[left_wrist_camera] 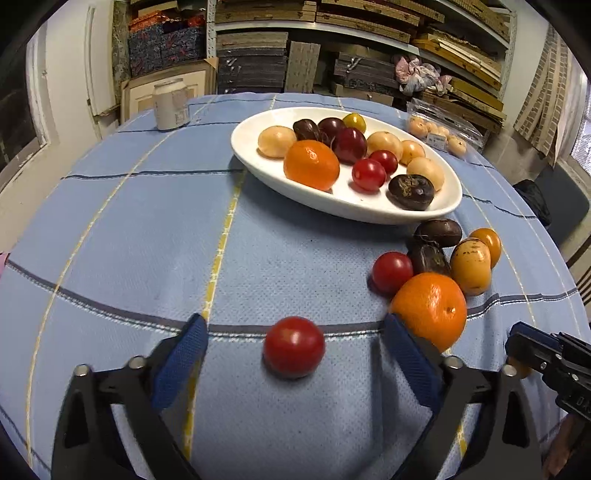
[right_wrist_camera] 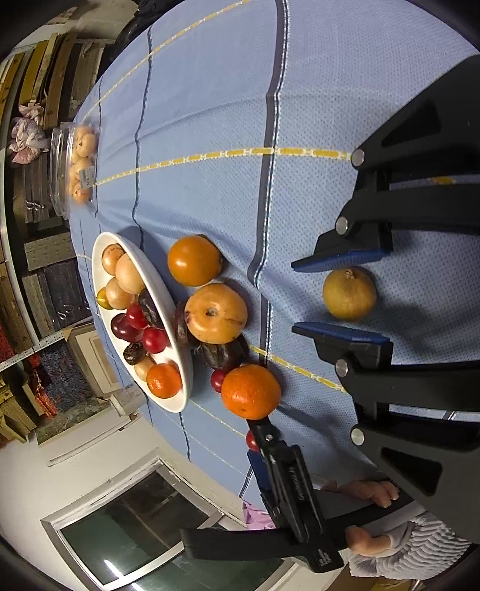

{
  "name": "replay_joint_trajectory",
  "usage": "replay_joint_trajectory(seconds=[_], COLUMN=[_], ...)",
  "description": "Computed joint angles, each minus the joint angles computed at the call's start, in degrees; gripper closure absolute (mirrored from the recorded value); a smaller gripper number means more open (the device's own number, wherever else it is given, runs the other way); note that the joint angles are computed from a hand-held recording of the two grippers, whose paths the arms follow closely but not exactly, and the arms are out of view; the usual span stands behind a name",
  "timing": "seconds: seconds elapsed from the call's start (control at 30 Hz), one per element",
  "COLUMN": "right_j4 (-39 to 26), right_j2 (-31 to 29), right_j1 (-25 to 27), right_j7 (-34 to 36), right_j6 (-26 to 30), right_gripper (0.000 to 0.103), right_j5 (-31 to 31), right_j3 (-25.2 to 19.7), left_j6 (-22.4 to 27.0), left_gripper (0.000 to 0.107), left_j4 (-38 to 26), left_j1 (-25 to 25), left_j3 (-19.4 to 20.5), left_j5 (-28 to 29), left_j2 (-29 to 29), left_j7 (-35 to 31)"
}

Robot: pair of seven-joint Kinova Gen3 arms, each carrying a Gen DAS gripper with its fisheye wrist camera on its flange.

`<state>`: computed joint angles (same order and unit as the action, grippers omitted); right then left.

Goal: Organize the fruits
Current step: 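Grasp the red tomato with the left tool while the right tool holds the tan fruit, then carry the tomato and tan fruit onto the white plate and open both tools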

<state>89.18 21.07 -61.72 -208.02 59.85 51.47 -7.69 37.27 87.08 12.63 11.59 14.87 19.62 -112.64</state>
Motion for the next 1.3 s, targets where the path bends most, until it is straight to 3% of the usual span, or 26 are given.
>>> replay_joint_trajectory(seconds=[0.07, 0.1, 0.13, 0.2, 0.33, 0.8, 0.97, 1.17, 1.3], right_j4=[0.0, -0.1, -0.2, -0.2, -0.5, -6.1, -6.0, -9.1, -8.5], right_j2=[0.0, 0.1, 0.1, 0.1, 0.3, 2.9, 2.6, 4.1, 3.7], right_j1=[0.2, 0.2, 0.2, 0.1, 0.1, -0.6, -0.9, -2.0, -2.2], right_j7=[0.1, 0.3, 0.4, 0.3, 0.9, 10.6, 12.0, 15.5, 15.4], right_j6=[-0.2, -0.1, -0.1, -0.1, 0.3, 4.9, 4.9, 9.0, 8.3], right_gripper=[0.075, 0.075, 0.075, 0.075, 0.075, 0.073, 0.073, 0.075, 0.075], right_j5=[-0.3, -0.4, -0.4, -0.5, -0.8, -4.7, -5.8, -7.3, -7.6], right_j3=[-0.1, -0.1, 0.0, 0.0, 0.0, 0.4, 0.6, 0.8, 1.1], left_j6=[-0.2, -1.4, -1.9, -1.7, -1.3, -2.9, -2.7, -2.0, -0.9], left_gripper=[0.04, 0.054, 0.061, 0.062, 0.073, 0.074, 0.074, 0.077, 0.079], left_j4=[0.5, 1.4, 1.8, 1.9, 2.1, 4.8, 4.9, 4.7, 4.9], left_j1=[0.4, -0.3, -0.1, -0.7, -2.3, 0.7, 0.4, -1.0, -3.4], left_j3=[-0.3, 0.7, 0.6, 0.9, 1.2, 0.1, 0.4, 1.0, 2.3], left_j5=[-0.2, 0.1, -0.2, 0.9, 3.4, -0.4, 0.1, 2.1, 6.0], left_j2=[-0.5, -0.8, -1.0, -0.9, -1.0, -3.0, -3.0, -2.9, -3.0], left_j7=[-1.1, -2.2, -2.3, -3.0, -4.4, -4.8, -5.2, -7.2, -11.0])
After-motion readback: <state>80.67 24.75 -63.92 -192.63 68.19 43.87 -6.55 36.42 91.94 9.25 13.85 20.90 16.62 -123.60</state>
